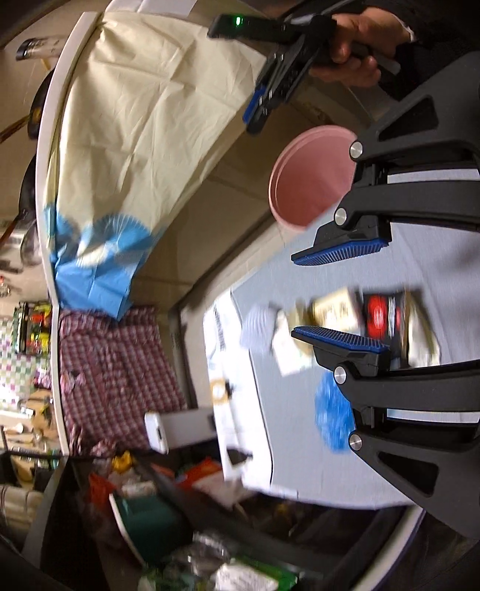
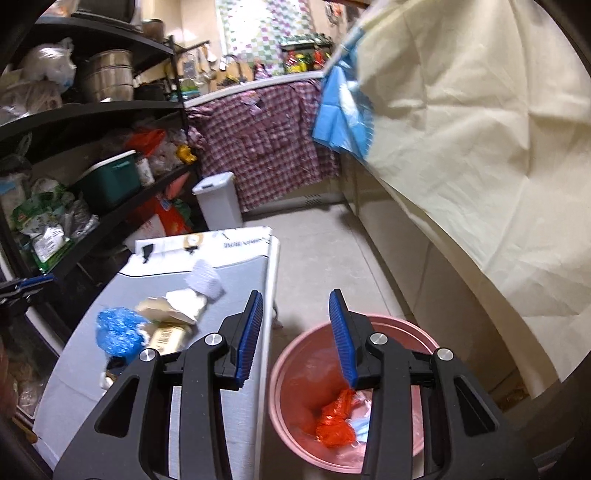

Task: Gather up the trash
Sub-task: 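Move both tools back to the table toward the blue bag and tissue pack, then grasp the blue plastic bag with the left tool while the right tool grasps the tissue pack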

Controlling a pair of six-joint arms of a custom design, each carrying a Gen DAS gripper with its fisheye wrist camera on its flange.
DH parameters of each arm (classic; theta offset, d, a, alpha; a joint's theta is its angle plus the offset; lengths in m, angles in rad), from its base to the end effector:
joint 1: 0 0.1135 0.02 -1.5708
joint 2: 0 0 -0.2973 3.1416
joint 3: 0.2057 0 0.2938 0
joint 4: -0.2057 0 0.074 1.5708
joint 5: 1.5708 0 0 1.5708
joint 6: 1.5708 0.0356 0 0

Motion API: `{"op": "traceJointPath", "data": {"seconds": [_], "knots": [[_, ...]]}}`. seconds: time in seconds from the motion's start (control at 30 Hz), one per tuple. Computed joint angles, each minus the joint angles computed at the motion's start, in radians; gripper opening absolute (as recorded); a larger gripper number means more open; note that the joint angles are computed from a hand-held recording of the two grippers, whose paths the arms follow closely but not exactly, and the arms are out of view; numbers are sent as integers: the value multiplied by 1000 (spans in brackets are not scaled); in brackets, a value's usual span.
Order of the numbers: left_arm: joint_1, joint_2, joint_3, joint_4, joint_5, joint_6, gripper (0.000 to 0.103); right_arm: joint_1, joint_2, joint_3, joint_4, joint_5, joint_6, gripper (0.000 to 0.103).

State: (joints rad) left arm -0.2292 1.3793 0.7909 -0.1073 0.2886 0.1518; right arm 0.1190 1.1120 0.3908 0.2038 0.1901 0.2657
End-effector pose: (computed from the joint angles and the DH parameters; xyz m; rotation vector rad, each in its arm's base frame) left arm 0.3083 -0.0823 0.2264 0.5770 2.1832 -0.3679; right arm 0.2378 0.0217 0.1813 0.2668 2.0610 0.0365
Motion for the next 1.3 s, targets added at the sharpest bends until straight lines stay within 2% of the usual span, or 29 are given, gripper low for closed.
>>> {"op": "traceJointPath", "data": {"seconds": [0.1, 0.23, 0.43, 0.63, 0.83, 1.0, 1.13, 1.3], "knots": [[76, 21, 20, -22, 21, 50, 35, 77, 26, 11, 22, 54, 9, 38], [155, 59, 18, 14, 37, 85, 35, 155, 103, 44, 48, 93, 38, 38], [266, 197, 57, 59, 88, -3, 35, 258, 263, 110, 124, 131, 96, 39], [309, 268, 89, 78, 95, -24, 35, 353, 479, 215, 192, 139, 111, 39], [295, 349, 122, 66, 69, -21, 35, 392, 643, 320, 196, 116, 93, 54], [271, 404, 143, 68, 31, -21, 44, 383, 742, 402, 160, 78, 105, 62], [258, 452, 162, 67, -11, -29, 57, 384, 814, 465, 126, 65, 94, 69], [262, 518, 199, 58, -27, -57, 57, 379, 869, 518, 78, 66, 91, 69]]}}
